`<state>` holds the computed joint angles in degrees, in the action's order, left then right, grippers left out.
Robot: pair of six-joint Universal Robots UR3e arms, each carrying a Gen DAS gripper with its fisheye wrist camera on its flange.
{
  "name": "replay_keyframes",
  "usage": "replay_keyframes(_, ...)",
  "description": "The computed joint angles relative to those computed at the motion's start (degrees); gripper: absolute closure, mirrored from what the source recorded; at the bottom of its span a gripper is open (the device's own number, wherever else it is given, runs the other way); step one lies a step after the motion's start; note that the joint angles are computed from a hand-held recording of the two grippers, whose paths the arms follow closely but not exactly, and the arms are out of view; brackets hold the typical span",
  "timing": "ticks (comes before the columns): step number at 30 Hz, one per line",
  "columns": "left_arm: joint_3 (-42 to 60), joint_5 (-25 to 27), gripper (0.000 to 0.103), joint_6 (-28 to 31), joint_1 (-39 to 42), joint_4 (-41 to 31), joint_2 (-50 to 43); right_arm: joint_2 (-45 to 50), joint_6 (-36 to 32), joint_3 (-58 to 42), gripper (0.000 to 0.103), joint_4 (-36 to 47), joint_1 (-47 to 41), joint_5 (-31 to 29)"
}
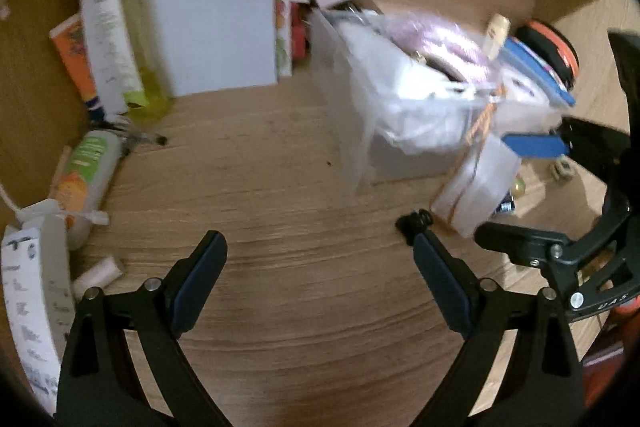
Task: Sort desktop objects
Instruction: 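Move left tool to the black clip while right tool approaches the white round lid, then grasp the black clip with left tool while right tool grips the white lid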
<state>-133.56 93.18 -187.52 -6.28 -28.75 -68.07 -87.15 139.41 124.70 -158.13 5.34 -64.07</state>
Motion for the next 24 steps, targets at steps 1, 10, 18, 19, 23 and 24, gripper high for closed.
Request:
replay_keyframes(1, 0.71, 0.52, 0.007, 0.54, -0.84, 0.47, -1.57, 0.75, 0.35, -0.56, 0.020, -0.23, 0.53, -0.46)
replay_keyframes(10, 2.60, -4.69, 0.029, 4.14, 1.04, 0.94, -5.61, 2.57, 2.14, -2.67, 0.020, 2.46, 1.53, -0.07)
replay_keyframes(18, 3.39, -5.16, 0.029, 4.70, -0.53, 2.39, -7.46, 1.38, 1.13, -2.09, 0.039, 4.68, -0.65, 1.47)
replay_keyframes(19, 3.82, -4.58, 0.029, 4.60, -1.33, 2.91, -8.32, 0.70, 0.70, -1.57, 0.039, 4.97, -1.06, 1.49)
replay_keyframes(23, 5.74, -3.50, 0.034, 4.43, -3.13, 3.84, -11.13, -3.06, -1.72, 0.99, 0.039, 7.20, -3.44, 2.37)
replay_keyframes(24, 6.21, -3.51, 0.037, 4.45, -3.47, 4.05, -11.84, -4.49, -2.60, 1.96, 0.039, 7.84, -4.36, 2.81)
